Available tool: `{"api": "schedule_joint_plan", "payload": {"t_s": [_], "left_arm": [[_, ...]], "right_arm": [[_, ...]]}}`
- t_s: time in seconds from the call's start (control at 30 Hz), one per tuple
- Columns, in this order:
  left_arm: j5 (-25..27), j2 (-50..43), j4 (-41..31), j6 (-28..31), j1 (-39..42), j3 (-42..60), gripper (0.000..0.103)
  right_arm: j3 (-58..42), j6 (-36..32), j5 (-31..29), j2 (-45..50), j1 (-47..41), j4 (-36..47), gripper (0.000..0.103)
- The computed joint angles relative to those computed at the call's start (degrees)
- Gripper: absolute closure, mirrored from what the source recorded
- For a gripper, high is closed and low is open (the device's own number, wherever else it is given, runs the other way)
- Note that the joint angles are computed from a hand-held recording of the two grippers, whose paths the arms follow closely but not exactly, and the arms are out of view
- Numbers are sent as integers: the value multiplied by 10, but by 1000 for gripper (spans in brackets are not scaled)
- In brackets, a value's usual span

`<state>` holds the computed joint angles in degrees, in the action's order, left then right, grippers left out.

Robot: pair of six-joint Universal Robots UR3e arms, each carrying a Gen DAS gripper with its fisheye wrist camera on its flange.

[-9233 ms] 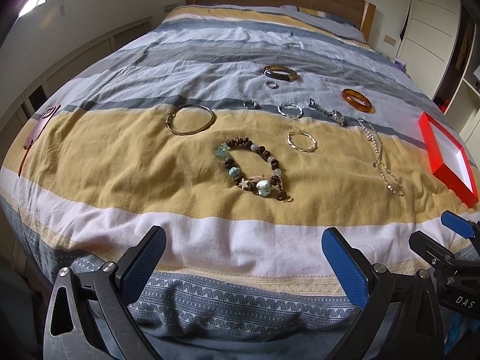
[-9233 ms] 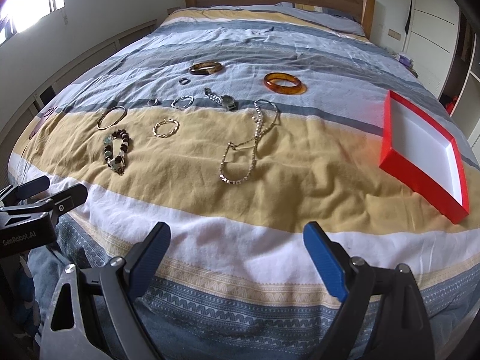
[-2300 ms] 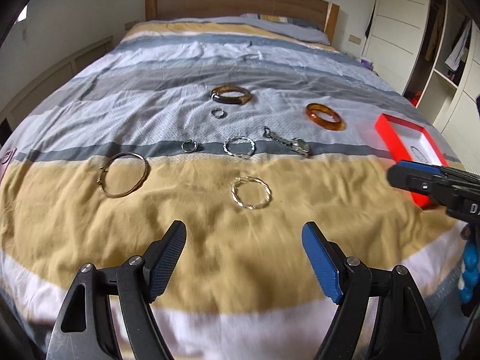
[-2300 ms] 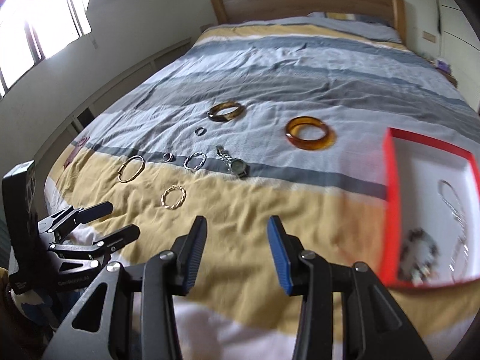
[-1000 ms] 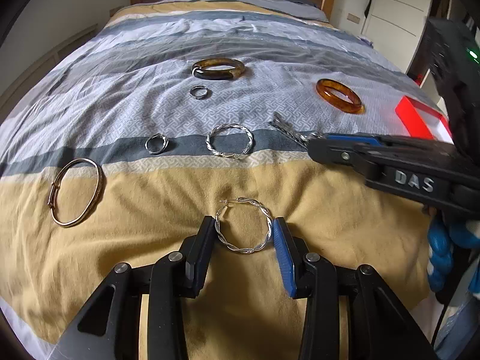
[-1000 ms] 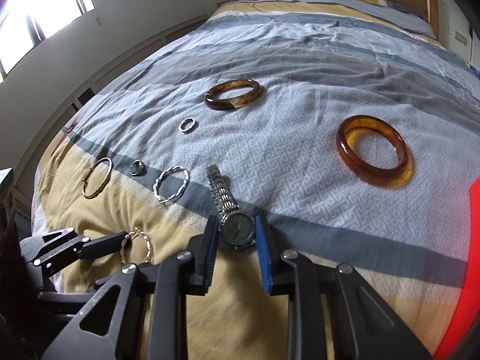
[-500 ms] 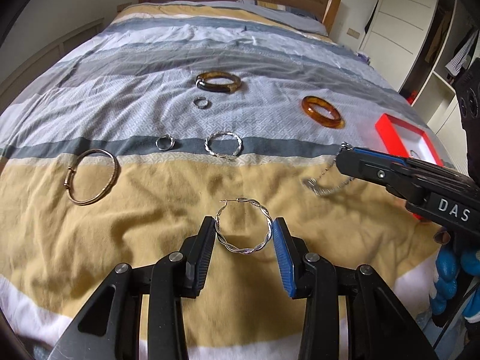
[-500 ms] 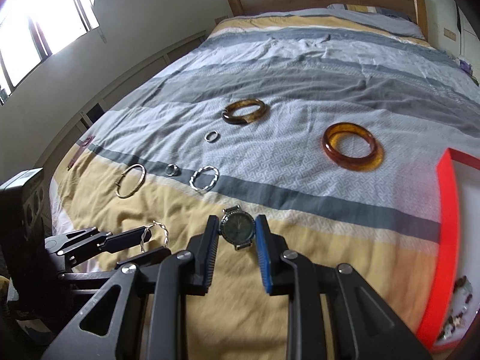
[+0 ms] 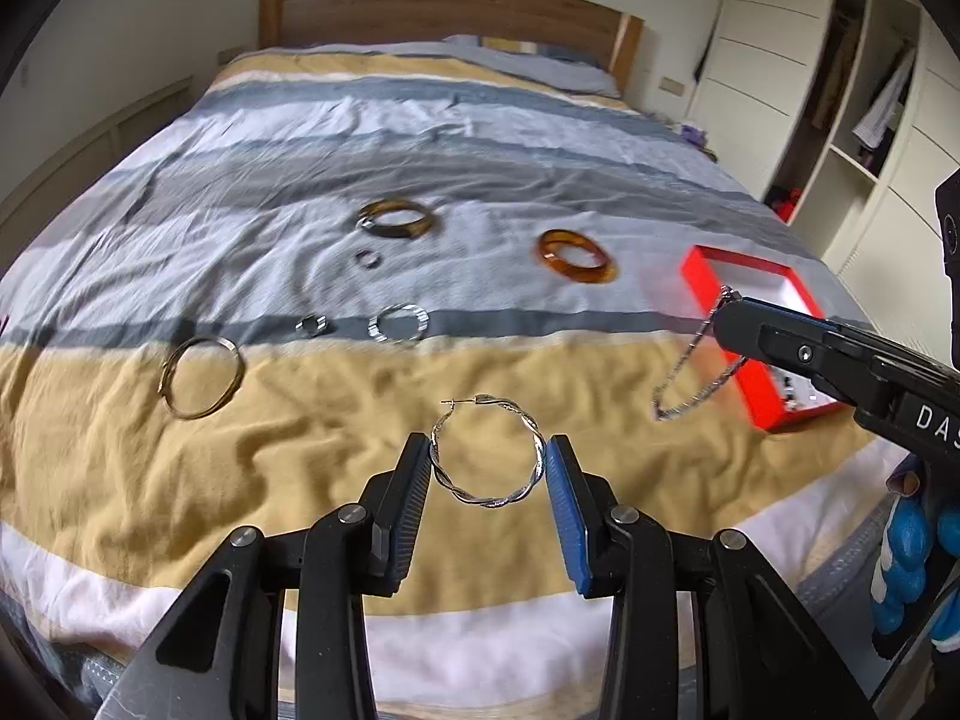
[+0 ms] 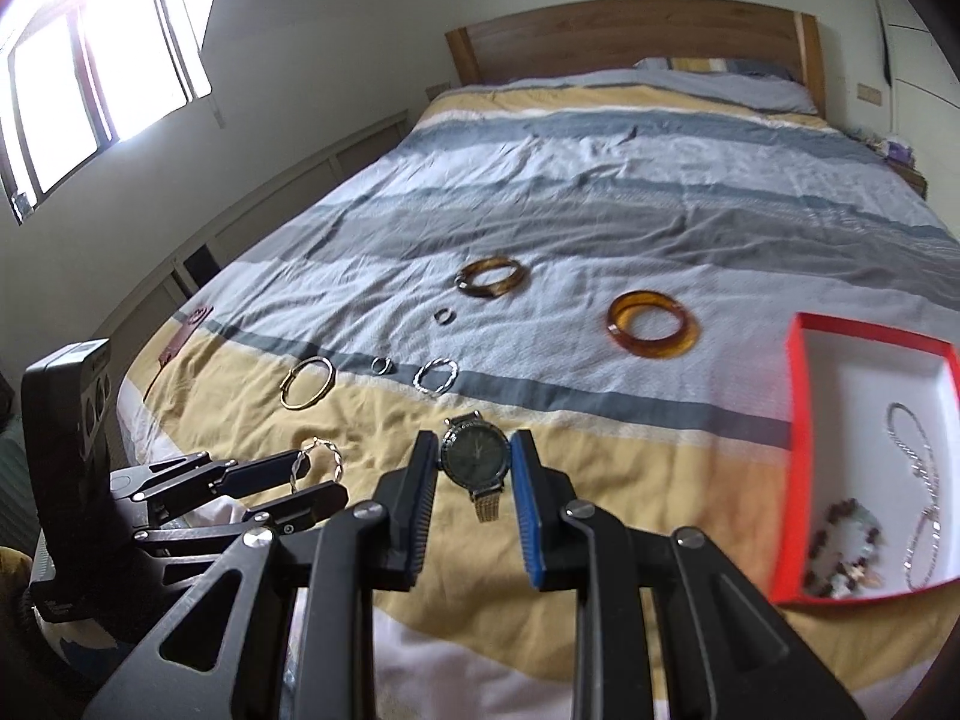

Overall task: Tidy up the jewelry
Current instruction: 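Lower the hoop earring and watch into the red box and open both tools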

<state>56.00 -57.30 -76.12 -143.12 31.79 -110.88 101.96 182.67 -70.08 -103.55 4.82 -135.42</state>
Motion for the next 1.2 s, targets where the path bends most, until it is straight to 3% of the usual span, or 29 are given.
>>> {"api": "schedule_joint_plan", "payload": {"t_s": [0.23,0.4,0.5,0.57,0.8,0.97,1.2], "left_arm": [[22,-56,62,-87,-132,52,64],[54,-159,132,-174,-266,129,64],[76,-253,171,-227,-357,206,64],[90,-303,185,-247,-398,251,64],[143,-547,179,-298,-519,500,64],[171,-693,124,-313,-551,676,64],[192,-854,25,-321,-564,896,64]], "right_arm": [[38,-67,65,-144,-158,96,80],[25,-195,174,-245,-376,261,80],[5,-285,224,-267,-492,356,80],[-2,-321,236,-258,-537,377,80],[16,-304,199,-132,-542,239,80],[-6,-260,147,11,-488,109,80],[-73,-216,78,162,-429,48,80]]}}
